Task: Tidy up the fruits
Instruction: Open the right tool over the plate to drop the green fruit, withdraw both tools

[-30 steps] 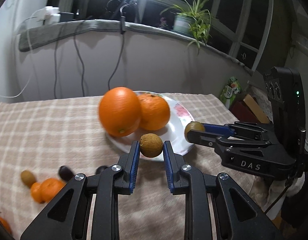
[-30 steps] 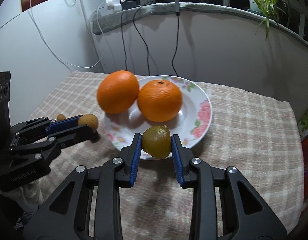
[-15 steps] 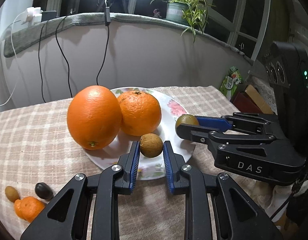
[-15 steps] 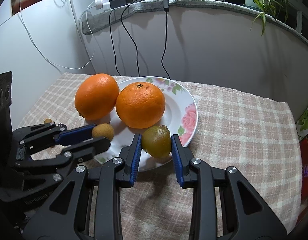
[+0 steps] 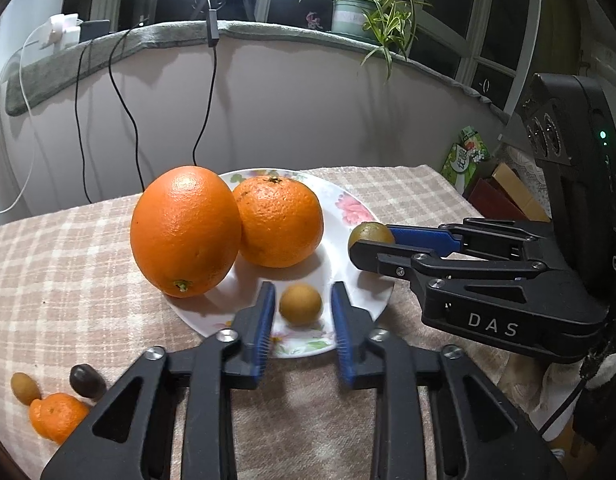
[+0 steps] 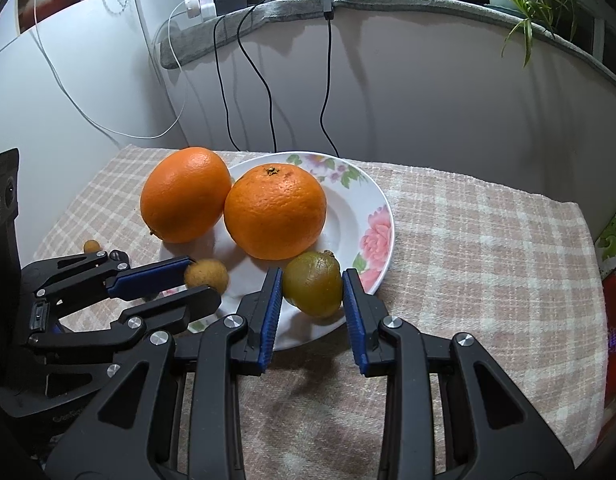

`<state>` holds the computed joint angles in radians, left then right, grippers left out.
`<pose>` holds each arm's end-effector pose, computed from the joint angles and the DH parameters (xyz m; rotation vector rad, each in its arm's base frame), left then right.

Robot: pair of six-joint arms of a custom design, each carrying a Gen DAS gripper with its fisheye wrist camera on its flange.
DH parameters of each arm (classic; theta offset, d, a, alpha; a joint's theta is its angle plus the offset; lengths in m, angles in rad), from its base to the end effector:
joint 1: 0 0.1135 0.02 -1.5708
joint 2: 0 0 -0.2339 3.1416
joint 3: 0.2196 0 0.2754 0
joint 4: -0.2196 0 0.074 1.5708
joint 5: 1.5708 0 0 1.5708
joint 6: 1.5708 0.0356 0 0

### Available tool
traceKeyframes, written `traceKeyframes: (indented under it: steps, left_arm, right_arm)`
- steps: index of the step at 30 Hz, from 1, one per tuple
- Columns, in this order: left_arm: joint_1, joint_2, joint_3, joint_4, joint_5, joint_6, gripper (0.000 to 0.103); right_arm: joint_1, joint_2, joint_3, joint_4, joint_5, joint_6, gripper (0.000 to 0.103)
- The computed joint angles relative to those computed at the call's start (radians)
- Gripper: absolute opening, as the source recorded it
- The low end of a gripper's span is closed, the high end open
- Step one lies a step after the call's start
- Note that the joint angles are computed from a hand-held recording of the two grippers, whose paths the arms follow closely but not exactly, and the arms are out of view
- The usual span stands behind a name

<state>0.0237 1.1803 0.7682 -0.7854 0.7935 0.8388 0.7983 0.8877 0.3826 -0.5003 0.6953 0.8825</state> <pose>0.2379 -0.0197 0.1850 1.1204 2.1183 -0.7207 0.1496 0.1208 0.1318 0.3335 2.2523 -0.0575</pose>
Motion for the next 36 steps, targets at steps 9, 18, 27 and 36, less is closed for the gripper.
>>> traceKeyframes:
  steps: [9, 18, 27, 36]
  left_arm:
    - [0.045, 0.0, 0.013, -0.036, 0.025, 0.034, 0.038]
    - [0.139, 0.006, 0.054, -0.122, 0.071, 0.111, 0.038]
    - [0.281, 0.037, 0.124, -0.229, 0.126, 0.233, 0.038]
    - [0.448, 0.117, 0.201, -0.318, 0.146, 0.393, 0.048]
  right_arm:
    - [0.041, -0.031, 0.009, -0.055, 0.057, 0.049, 0.045]
    - [0.14, 0.014, 0.072, -0.095, 0.117, 0.11, 0.045]
    - [0.226, 0.136, 0.171, -0.072, 0.15, 0.11, 0.06]
    - [0.271, 0.241, 0.236, -0.004, 0.146, 0.059, 0.079]
